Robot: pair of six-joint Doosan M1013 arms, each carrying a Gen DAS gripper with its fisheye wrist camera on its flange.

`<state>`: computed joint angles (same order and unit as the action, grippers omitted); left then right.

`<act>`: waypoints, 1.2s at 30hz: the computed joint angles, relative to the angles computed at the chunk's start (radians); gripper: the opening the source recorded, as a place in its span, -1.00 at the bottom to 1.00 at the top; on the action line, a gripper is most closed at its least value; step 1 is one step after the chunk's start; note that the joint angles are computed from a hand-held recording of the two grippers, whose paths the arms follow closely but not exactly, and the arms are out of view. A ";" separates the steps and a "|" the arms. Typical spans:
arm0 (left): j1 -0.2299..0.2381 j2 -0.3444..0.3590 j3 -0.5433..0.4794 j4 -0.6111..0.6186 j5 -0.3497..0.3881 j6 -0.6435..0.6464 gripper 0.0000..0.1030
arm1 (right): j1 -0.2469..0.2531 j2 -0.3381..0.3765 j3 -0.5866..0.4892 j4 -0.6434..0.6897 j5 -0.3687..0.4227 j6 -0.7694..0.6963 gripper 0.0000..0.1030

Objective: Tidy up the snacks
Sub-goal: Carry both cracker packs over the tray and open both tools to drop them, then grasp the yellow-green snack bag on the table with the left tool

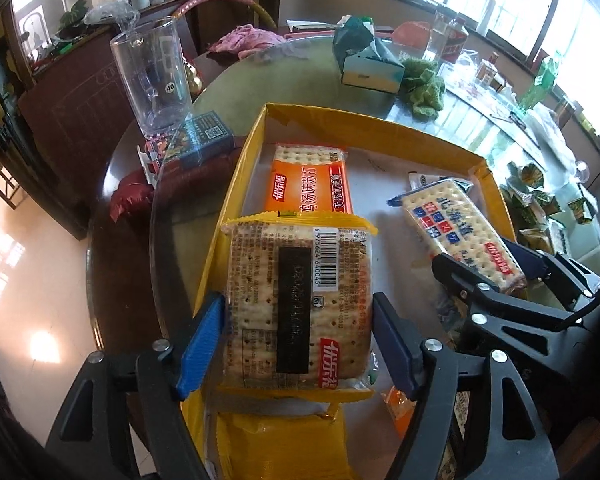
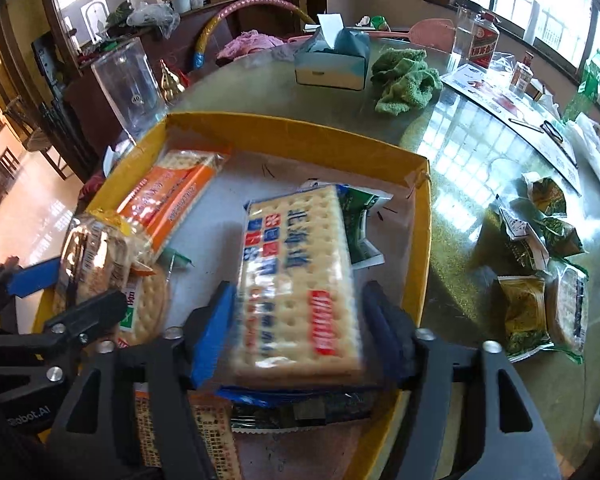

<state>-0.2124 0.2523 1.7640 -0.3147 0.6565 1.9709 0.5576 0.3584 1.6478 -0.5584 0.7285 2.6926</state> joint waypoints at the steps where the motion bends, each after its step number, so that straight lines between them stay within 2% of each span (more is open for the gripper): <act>1: 0.002 -0.001 0.002 -0.005 -0.003 0.002 0.53 | 0.000 -0.005 0.005 -0.012 -0.009 0.018 0.45; 9: 0.019 -0.033 0.032 -0.063 -0.022 0.047 0.53 | 0.020 -0.084 0.064 -0.110 -0.055 0.143 0.51; 13: 0.031 -0.083 0.087 -0.099 -0.084 0.056 0.53 | 0.040 -0.150 0.127 -0.192 -0.080 0.248 0.55; 15: 0.027 -0.108 0.110 -0.074 -0.098 0.026 0.54 | 0.054 -0.187 0.167 -0.240 -0.102 0.316 0.56; 19: 0.000 -0.183 0.171 0.020 -0.186 -0.057 0.53 | 0.073 -0.256 0.250 -0.320 -0.155 0.426 0.57; 21: -0.008 -0.225 0.201 -0.093 -0.212 0.034 0.55 | 0.079 -0.297 0.301 -0.375 -0.187 0.501 0.57; 24: -0.020 -0.256 0.216 -0.330 -0.157 0.241 0.56 | 0.079 -0.353 0.364 -0.430 -0.193 0.596 0.57; 26: -0.035 -0.262 0.218 -0.445 -0.104 0.340 0.57 | 0.076 -0.392 0.405 -0.465 -0.197 0.665 0.57; 28: -0.061 -0.257 0.213 -0.470 -0.067 0.357 0.57 | 0.070 -0.434 0.449 -0.497 -0.189 0.736 0.57; 33: -0.172 -0.205 0.180 -0.368 -0.048 0.259 0.57 | 0.064 -0.490 0.524 -0.507 -0.142 0.833 0.57; 36: -0.219 -0.169 0.157 -0.312 -0.035 0.186 0.57 | 0.057 -0.503 0.554 -0.492 -0.128 0.869 0.57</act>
